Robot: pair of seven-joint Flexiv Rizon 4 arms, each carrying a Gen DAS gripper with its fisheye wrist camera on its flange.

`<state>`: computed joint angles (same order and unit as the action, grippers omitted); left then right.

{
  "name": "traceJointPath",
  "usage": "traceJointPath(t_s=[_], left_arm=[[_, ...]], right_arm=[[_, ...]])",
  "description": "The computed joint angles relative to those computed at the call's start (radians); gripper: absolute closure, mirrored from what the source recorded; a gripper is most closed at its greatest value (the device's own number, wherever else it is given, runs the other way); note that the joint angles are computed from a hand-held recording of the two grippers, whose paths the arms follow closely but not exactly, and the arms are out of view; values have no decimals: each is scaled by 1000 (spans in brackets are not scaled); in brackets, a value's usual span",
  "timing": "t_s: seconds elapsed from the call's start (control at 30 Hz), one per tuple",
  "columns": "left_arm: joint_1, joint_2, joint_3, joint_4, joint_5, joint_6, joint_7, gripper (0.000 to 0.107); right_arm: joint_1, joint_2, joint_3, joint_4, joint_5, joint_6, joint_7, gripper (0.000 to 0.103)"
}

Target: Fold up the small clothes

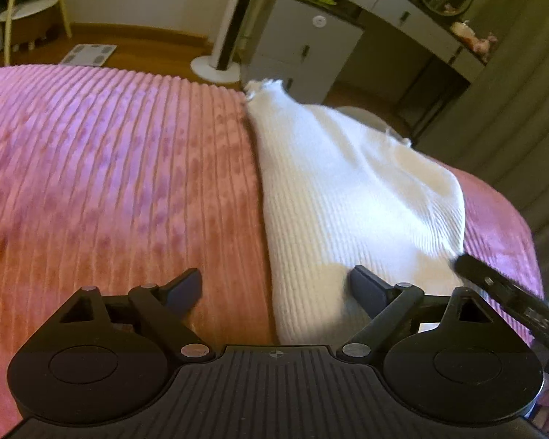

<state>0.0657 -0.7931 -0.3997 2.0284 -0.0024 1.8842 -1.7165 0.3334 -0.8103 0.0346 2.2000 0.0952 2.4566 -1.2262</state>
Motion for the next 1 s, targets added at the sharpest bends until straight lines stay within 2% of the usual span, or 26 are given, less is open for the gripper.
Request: traceJointPath(t_s=[0.03, 0.1, 0.2, 0.3, 0.37, 0.4, 0.43, 0.47, 0.5, 0.57, 0.63, 0.67, 0.7, 0.73, 0.77, 0.83, 0.93, 1.0], left_arm=[[38, -11, -36, 3, 17, 2, 1, 15], [94, -44, -95, -6, 35, -3, -3, 15], [168, -112, -188, -35, 62, -26, 3, 14], [170, -147, -208, -63, 81, -27, 34, 14], [175, -175, -228, -90, 92, -40, 62, 14], [176, -189, -235, -101, 91, -43, 72, 14], [168, -197, -233, -115, 82, -49, 78, 21], [171, -206, -242, -124, 76, -55, 82, 30], [179, -217, -260, -127, 76, -54, 88, 32], [164, -207, -247, -128, 83, -39, 106, 39], [139, -192, -216, -130, 83, -39, 126, 38], [132, -190, -210, -133, 66, -46, 120, 32], [129, -189, -210, -136, 47, -54, 109, 31], [138, -195, -223, -136, 36, -60, 101, 36], [133, -188, -220, -133, 29, -58, 95, 44], [104, -152, -187, -118, 19, -46, 87, 56], [32, -72, -105, -82, 11, -13, 76, 60], [12, -27, -77, -49, 17, 7, 68, 61]], right_arm=[[-45, -12, 19, 15, -61, 38, 49, 34], [-143, -17, 74, 17, -162, 20, 102, 34], [-322, -66, 154, -12, -435, 6, 265, 25], [-388, -116, 162, -73, -574, -41, 390, 23], [-409, -156, 164, -106, -613, -18, 444, 24], [-406, -167, 157, -118, -620, -8, 459, 36], [-407, -178, 153, -130, -634, 3, 476, 44], [-409, -181, 147, -135, -651, 3, 494, 48], [-404, -183, 137, -135, -660, 15, 495, 54], [-375, -171, 106, -120, -651, 41, 459, 55], [-372, -171, 100, -121, -654, 37, 474, 47], [-371, -173, 100, -128, -658, 20, 491, 45], [-378, -180, 106, -141, -675, 8, 513, 42], [-368, -178, 106, -150, -667, -5, 523, 42], [-346, -168, 97, -150, -638, -21, 522, 44], [-290, -125, 76, -128, -562, -57, 501, 56], [-172, -55, 28, -69, -433, -31, 351, 60], [-134, -16, 30, -47, -379, -42, 300, 60]])
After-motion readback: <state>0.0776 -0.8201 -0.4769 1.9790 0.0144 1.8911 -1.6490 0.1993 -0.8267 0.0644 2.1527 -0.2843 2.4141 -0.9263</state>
